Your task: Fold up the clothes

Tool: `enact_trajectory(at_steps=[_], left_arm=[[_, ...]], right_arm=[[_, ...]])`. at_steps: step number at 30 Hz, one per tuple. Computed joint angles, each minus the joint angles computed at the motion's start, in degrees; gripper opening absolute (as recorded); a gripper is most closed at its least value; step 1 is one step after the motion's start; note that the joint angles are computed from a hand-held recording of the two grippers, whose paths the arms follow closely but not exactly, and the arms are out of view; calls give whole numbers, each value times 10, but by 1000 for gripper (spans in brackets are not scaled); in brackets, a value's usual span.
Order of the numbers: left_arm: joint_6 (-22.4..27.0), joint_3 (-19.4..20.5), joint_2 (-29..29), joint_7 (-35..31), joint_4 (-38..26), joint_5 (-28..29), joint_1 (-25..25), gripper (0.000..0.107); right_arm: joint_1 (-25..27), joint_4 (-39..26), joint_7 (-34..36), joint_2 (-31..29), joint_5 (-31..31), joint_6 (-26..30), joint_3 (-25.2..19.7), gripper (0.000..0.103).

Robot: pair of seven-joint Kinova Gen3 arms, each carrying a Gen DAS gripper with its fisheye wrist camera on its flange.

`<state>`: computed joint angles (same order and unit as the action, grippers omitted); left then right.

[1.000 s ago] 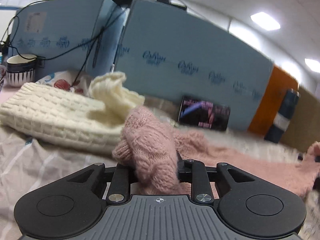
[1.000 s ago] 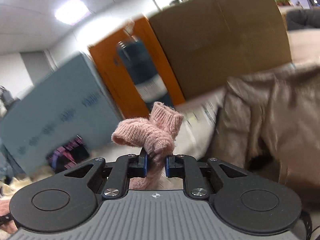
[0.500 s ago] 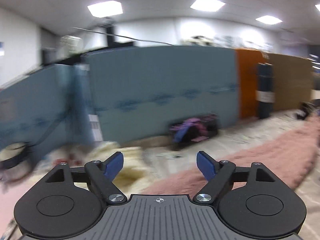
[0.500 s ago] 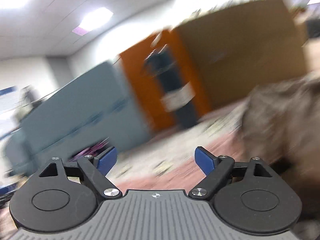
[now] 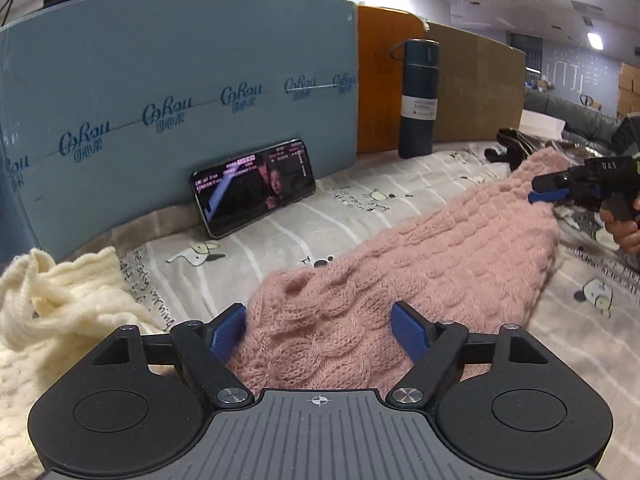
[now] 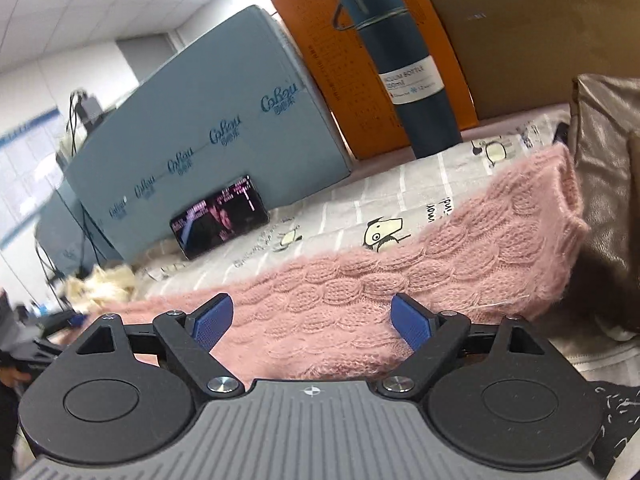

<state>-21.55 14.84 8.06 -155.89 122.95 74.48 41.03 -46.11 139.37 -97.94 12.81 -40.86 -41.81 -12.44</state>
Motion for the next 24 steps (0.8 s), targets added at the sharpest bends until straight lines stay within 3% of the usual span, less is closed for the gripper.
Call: enact_trajectory(at_steps=[1,4,8,14,16,18,21,24], left_arm=[[-12,12,0,6,5,-12,-5,47],[-80,49,8,24,19,-33,-6,21],[-174,16,7,84,58,-74,93,16],[-313,-23,28,27,79,-34,252,15],[-360,-40,45,25,83,-31,305,15],[-407,-37,62,33,86,-23,334,15],[-453,26,74,33,91,-12,306,15],[-489,81,90,8,84,16,284,15]], right_arm=[[-24,-3,23,4,-18,-4,13,86],[-104,-17,93,9,-44,7,83,87],[-201,-36,186,4,-61,38,176,87],[-279,-86,326,16,28,108,279,90],[-259,-108,373,22,46,121,259,90],[-208,-129,412,26,59,133,207,90],[-175,-149,482,37,52,131,171,95],[-99,-162,530,45,50,156,96,91]])
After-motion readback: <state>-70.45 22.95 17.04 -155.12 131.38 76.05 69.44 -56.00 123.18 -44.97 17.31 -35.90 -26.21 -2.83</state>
